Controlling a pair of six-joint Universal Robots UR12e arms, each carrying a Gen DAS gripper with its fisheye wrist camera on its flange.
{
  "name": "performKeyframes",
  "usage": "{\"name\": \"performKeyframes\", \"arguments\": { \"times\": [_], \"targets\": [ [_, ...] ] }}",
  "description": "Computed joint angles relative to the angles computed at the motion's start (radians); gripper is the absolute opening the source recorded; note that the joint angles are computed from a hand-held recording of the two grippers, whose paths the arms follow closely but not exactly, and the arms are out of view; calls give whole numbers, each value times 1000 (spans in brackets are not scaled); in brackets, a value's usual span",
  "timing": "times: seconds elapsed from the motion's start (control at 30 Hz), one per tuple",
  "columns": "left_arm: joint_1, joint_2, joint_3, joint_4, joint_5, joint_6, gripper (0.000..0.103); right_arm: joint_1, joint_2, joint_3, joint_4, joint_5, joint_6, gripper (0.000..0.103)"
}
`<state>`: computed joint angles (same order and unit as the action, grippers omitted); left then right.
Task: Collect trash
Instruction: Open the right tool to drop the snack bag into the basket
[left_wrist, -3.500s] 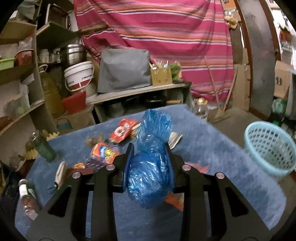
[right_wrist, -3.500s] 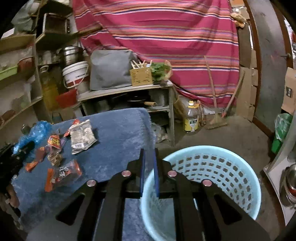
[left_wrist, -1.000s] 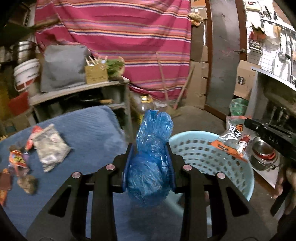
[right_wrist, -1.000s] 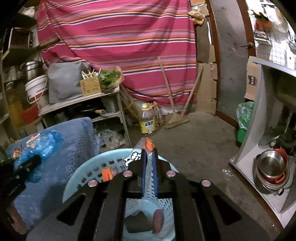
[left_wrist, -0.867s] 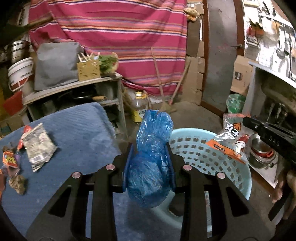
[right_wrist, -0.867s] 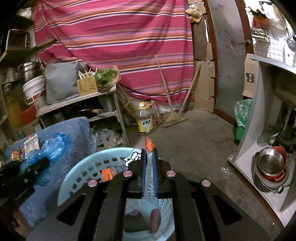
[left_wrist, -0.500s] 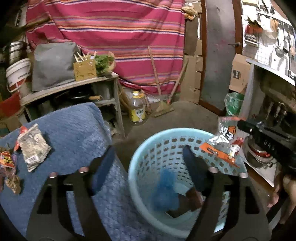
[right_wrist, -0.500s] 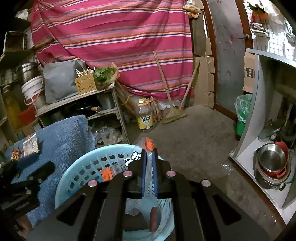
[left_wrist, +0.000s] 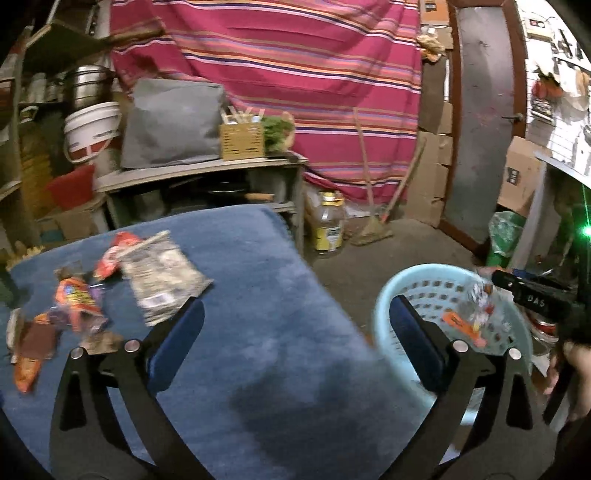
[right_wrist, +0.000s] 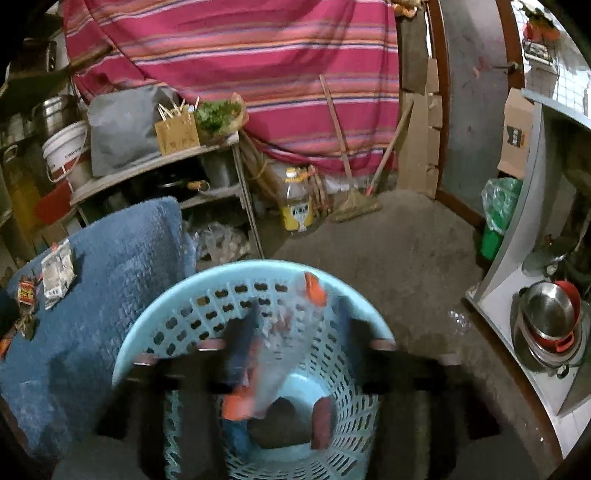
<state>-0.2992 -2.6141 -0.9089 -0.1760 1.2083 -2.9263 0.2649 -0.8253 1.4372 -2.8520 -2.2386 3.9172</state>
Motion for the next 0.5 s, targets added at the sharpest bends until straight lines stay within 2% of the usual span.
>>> {"name": "performKeyframes", "arguments": {
  "times": [0.07, 0.13, 0.23, 0.27, 0.33, 0.4, 0.5],
  "targets": [
    [13, 5, -11, 8, 14, 8, 97, -1, 1, -8, 39, 7, 17, 53],
    [23, 8, -18, 19, 32, 15, 97, -1, 2, -11, 49, 13, 25, 64],
    [44, 10, -26, 49, 58, 6, 97, 8, 9, -31, 62, -15, 21, 73],
    [51, 11, -28, 55, 58, 0, 97, 12, 12, -39, 62, -26, 15, 75],
    [64, 10, -27, 64, 62, -13, 97, 23, 24, -63, 52, -52, -3, 85],
    [79, 8, -29, 82, 78, -29, 97, 33, 40, -90, 26, -68, -28, 91],
    [97, 1, -19, 87, 99, -53, 97, 54, 77, -159, 4, -93, -84, 94]
  ]
}}
